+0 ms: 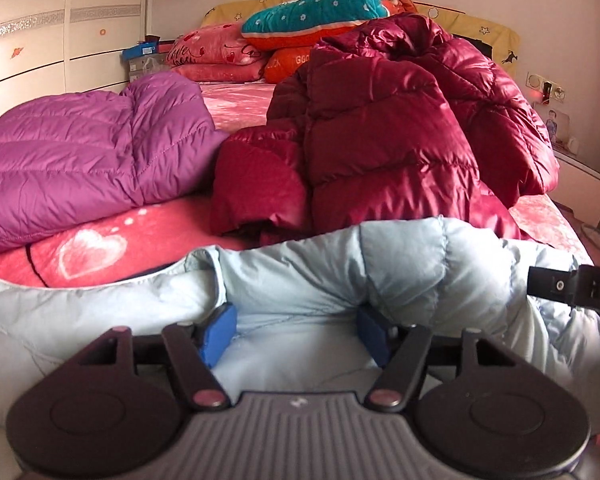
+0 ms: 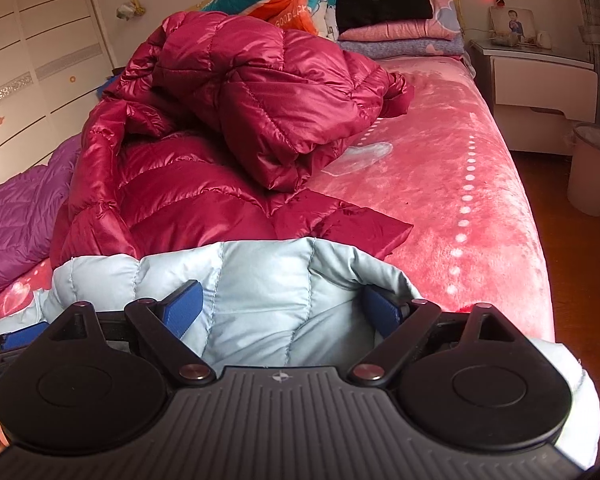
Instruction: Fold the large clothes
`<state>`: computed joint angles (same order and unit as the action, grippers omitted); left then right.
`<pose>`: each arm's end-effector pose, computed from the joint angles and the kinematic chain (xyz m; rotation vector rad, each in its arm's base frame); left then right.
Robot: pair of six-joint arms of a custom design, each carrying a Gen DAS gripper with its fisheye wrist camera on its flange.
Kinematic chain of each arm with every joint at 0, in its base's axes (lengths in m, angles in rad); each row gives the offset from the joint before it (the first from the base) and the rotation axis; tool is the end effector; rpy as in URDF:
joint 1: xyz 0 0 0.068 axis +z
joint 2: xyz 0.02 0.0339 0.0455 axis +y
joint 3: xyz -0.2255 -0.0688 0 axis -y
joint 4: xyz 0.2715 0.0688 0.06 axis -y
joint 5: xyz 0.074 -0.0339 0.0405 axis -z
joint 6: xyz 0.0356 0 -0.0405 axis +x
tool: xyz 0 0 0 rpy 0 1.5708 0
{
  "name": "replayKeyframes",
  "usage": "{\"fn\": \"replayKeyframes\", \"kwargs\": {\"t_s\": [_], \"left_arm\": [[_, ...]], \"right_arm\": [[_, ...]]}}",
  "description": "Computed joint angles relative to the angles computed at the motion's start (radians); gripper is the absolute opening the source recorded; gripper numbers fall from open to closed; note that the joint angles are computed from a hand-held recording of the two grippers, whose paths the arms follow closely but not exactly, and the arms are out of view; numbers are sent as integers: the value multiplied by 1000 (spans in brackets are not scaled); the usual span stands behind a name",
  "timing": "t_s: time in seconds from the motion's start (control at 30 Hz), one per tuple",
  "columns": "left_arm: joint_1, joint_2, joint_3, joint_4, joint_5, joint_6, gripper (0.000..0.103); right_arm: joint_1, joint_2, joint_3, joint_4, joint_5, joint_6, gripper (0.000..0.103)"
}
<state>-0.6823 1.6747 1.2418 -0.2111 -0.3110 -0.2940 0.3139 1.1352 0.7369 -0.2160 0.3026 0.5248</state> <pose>0.3183 -0.2446 0.2136 0.2531 2.1722 -0.2091 0.2759 0.0784 0.2057 0.3954 2.1209 0.1545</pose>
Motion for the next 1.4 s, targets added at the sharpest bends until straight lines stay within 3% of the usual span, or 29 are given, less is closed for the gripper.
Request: {"fn": "replayKeyframes", "kwargs": {"t_s": [0.2, 0.4, 0.63, 0.87, 1.1, 1.23, 1.4], "left_arm": [[-50, -172, -81, -79, -53, -32, 67], [-161, -413, -213, -211, -101, -88, 67], [-320, -586, -260, -453, -179, -178, 67], [-456, -705, -263, -624, -255, -289, 68], [-584, -775, -198, -791, -363, -372, 74], [-653, -805, -144, -916, -453, -438, 76], [-740, -841, -81, -1133, -567, -602, 78]], "right_arm": [[-30, -96, -32, -35, -70, 23, 103], [-30, -362, -129, -140, -112, 47, 103], [-80, -779, -220, -425, -84, -4, 103], [-207, -1015, -237, -738, -113, -16, 103], [-64, -1084, -213, -911, -88, 18, 103], [177, -958, -185, -958, 91, 114, 103], [238, -868, -180, -972, 142, 163, 96]]}}
